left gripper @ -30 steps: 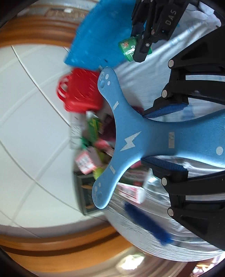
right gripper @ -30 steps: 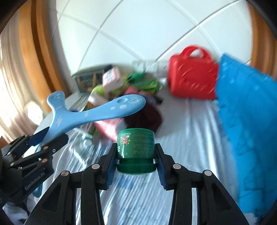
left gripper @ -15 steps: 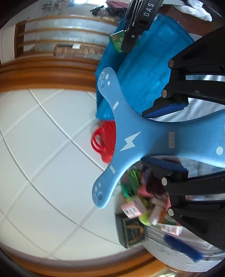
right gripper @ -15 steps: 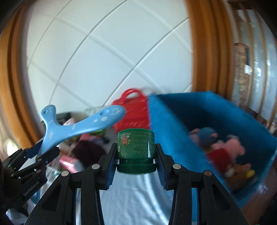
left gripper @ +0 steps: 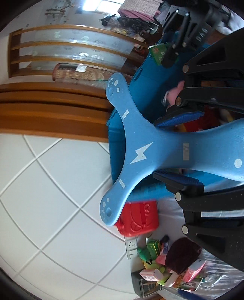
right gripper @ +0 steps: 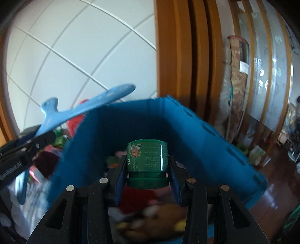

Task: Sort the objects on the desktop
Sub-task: 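Carry both items over the blue bin and open both grippers to drop them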

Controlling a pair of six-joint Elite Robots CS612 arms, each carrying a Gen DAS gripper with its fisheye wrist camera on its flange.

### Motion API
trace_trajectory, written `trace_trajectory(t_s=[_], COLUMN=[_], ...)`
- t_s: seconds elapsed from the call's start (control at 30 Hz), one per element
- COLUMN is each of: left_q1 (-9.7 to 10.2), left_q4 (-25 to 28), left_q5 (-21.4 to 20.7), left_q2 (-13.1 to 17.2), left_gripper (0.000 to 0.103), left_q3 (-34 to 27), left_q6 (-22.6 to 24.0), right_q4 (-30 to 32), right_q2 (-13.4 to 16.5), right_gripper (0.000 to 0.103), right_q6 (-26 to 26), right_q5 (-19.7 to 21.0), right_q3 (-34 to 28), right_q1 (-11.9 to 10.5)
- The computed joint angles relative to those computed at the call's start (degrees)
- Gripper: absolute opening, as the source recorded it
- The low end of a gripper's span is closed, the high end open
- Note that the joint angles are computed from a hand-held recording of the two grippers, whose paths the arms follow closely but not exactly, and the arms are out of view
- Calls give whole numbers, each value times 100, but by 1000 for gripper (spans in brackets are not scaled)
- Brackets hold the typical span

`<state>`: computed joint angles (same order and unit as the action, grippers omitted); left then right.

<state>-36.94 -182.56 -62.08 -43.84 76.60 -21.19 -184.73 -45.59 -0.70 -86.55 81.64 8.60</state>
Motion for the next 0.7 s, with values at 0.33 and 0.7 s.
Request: trace_trajectory(t_s=[0.33, 0.7], left_q1=[-280, -331], left_q4=[1456, 1933], left_q5=[368, 609], left_q2=[424, 397], left_gripper=[47, 77], left_q3=[-1023, -962], left_q6=[-297, -671], right_q4=[344, 702], right_q2=[144, 310], right_gripper=[40, 41], right_q6=[-196, -293], right_q5=[759, 887], right_q3=[-69, -275], right_q1=[-436, -476])
